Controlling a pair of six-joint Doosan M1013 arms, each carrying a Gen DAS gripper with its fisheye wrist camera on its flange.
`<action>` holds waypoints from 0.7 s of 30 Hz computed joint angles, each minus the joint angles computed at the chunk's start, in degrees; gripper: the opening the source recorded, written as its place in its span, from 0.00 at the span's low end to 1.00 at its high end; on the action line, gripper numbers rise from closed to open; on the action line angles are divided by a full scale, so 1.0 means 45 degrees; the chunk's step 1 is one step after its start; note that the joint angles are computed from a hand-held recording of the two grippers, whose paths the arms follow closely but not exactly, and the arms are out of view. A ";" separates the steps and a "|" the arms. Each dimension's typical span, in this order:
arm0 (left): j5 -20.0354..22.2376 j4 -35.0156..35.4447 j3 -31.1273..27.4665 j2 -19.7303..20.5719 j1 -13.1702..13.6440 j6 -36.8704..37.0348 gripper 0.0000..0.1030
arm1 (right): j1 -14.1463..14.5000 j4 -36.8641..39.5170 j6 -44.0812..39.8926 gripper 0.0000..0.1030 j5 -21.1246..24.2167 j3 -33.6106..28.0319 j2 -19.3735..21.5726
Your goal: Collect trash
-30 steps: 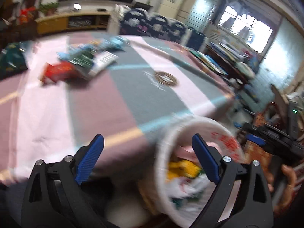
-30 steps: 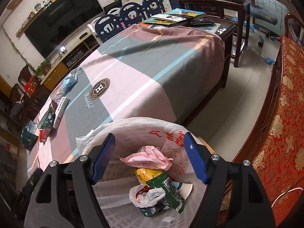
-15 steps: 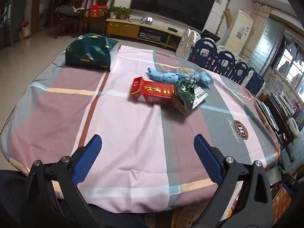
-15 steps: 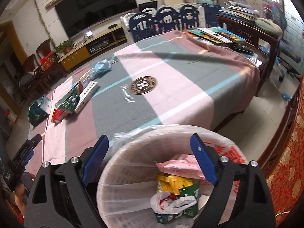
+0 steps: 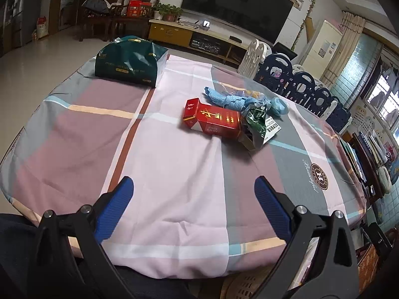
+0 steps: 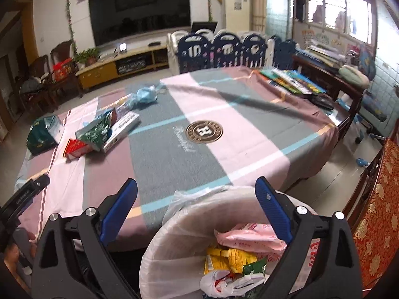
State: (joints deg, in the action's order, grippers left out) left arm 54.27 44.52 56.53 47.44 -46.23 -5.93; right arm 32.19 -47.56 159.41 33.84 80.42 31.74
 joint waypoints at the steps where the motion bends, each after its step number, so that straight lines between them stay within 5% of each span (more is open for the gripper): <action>1: -0.0011 0.0015 0.0014 -0.0004 -0.0002 -0.0064 0.94 | 0.0019 -0.0676 0.0801 0.91 -0.0242 0.0192 -0.0071; 4: -0.0024 0.0002 0.0022 -0.0010 0.0003 -0.0115 0.94 | 0.0020 -0.1879 0.2232 0.91 -0.0750 0.0566 -0.0212; 9: -0.0059 0.0002 0.0043 -0.0016 0.0011 -0.0151 0.94 | -0.0161 0.0665 -0.0594 0.92 -0.1000 0.0294 -0.0166; 21: -0.0083 -0.0042 0.0027 -0.0003 0.0005 -0.0186 0.94 | -0.0263 0.3992 -0.3975 0.92 -0.0520 -0.0157 0.0132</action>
